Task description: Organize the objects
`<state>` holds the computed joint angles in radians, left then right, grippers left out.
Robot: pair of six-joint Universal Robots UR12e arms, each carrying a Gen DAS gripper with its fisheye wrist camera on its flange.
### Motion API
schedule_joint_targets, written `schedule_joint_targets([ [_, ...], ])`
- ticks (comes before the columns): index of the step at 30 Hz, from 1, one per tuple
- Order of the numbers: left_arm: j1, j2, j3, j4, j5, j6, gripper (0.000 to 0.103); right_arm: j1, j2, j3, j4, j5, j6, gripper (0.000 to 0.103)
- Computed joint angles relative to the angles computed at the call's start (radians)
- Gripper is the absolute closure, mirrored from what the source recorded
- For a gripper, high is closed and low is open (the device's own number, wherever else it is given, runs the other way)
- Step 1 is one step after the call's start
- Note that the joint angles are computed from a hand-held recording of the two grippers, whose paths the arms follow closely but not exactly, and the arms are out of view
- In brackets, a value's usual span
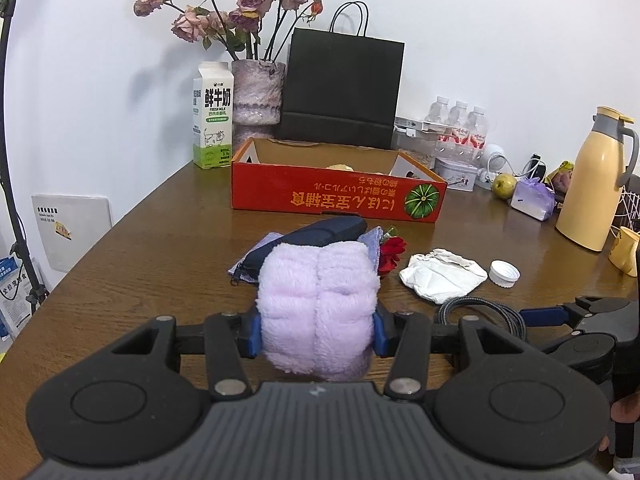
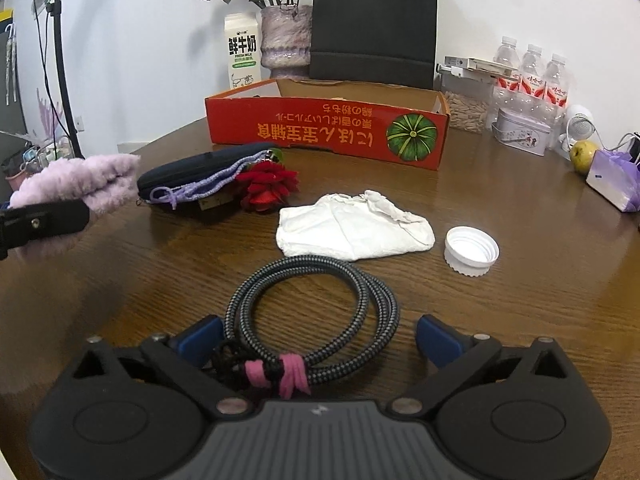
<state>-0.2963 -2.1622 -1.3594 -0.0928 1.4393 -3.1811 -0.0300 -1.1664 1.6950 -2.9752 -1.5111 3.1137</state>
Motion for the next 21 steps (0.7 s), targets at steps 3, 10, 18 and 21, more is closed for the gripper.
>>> schedule_joint_targets([
  [3, 0.001, 0.004, -0.007, 0.005, -0.002, -0.001, 0.054, 0.000, -0.004, 0.007, -0.008, 0.009, -0.006, 0.011],
  [10, 0.001, 0.012, -0.013, 0.016, -0.004, 0.002, 0.054, -0.003, -0.016, 0.029, -0.054, 0.036, 0.008, 0.016],
  [18, -0.001, 0.008, 0.008, 0.000, 0.009, -0.006, 0.054, -0.004, -0.028, 0.032, -0.106, 0.042, 0.015, 0.017],
  [21, -0.003, 0.004, 0.021, -0.015, 0.028, -0.012, 0.053, -0.005, -0.029, 0.029, -0.115, 0.050, 0.020, 0.017],
])
